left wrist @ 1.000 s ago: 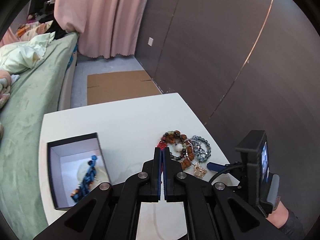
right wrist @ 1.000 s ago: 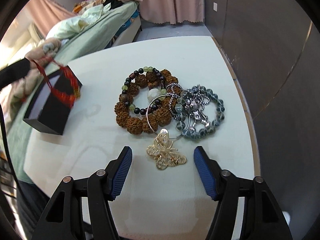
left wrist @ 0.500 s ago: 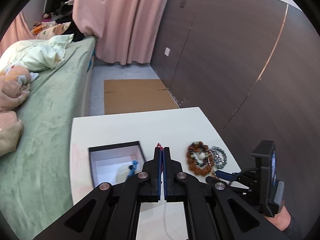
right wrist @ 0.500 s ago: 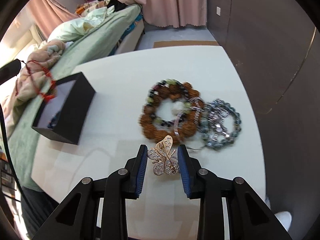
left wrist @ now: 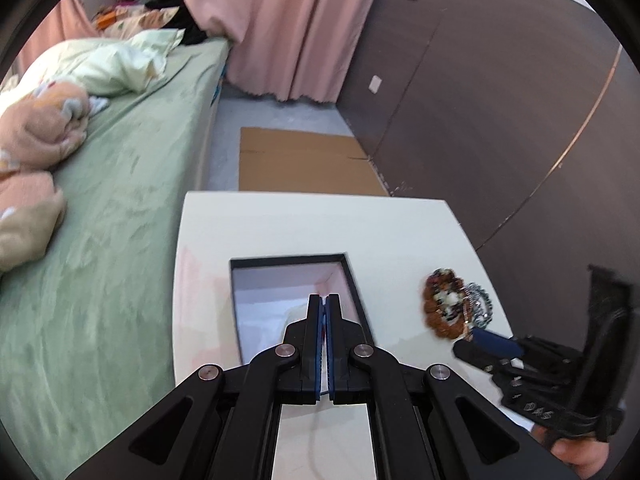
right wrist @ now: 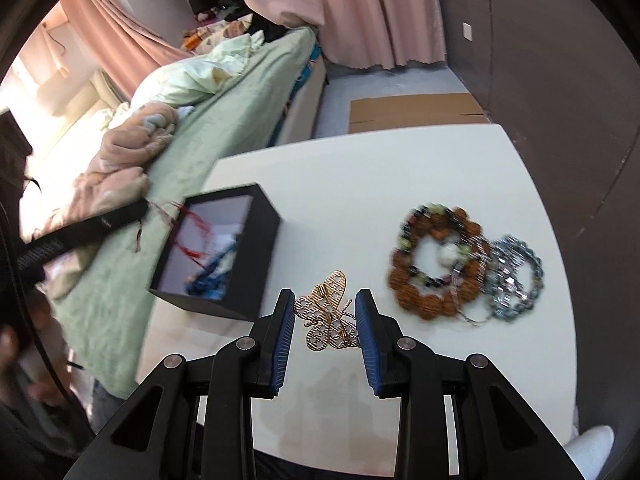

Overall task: Organize jewelry
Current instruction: 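Place the red bracelet into the box with the left while the right drops the butterfly brooch in, then move both open grippers back to the remaining bead bracelets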

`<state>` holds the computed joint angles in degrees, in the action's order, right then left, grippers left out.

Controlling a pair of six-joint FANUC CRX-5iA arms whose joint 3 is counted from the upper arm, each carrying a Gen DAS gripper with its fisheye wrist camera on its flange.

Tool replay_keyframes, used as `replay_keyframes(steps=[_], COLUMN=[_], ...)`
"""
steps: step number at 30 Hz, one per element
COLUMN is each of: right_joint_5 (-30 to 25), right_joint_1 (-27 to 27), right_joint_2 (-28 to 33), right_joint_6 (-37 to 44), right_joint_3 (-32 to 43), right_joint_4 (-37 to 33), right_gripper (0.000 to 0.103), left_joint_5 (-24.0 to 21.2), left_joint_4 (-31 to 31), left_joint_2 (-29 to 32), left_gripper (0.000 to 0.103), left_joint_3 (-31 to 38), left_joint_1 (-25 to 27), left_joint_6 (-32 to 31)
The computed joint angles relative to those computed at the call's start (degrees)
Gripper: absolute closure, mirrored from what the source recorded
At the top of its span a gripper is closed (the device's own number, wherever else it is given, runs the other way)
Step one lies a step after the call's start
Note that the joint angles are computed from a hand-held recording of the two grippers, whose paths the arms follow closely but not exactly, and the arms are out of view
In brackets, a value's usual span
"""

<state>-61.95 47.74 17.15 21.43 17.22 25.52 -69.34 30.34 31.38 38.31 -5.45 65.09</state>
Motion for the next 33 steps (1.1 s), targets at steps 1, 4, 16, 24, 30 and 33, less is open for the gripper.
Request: replay_keyframes(steps=[1,4,16,24,30,33], right_joint_5=[0.3,0.9,3.1,4.1,2.8,3.8], right_joint_1=[0.0,-0.1,-0.9,-2.1,-2.9,-2.4], right_joint_2=[0.3,1.8,7.7,11.0,12.3,10.4], right_joint_6=[0.2,1.5,6.2,8.9,9.0,6.9], right_joint_3=[0.7,3.5,13.3,18.2,20.7,17.6], right_joint_4=[-0.1,-0.9,-6.3,-12.0,-15.2,-13.3], right_gripper=[0.071,0.071,0.071,0.071,0.065,0.045], left_joint_5=[-0.4,-2.2,0.7,0.8,0.6,0.1], left_joint_4=[0.1,0.2,4.1,3.8,5.1,5.6], left_joint_2=[0.1,0.7,-1.8,-2.9,-3.5,-3.5], left_gripper=[0.102,0.102,0.020,0.017,0.004,0.003], left_joint_3=[0.0,0.3,-6.0,-7.0,-8.0,-8.1], left_joint_1=[0.2,1.0,5.0,7.0,7.7,7.3], left_joint_6=[0.1,0.4,0.8,0.4,0.0,-0.6])
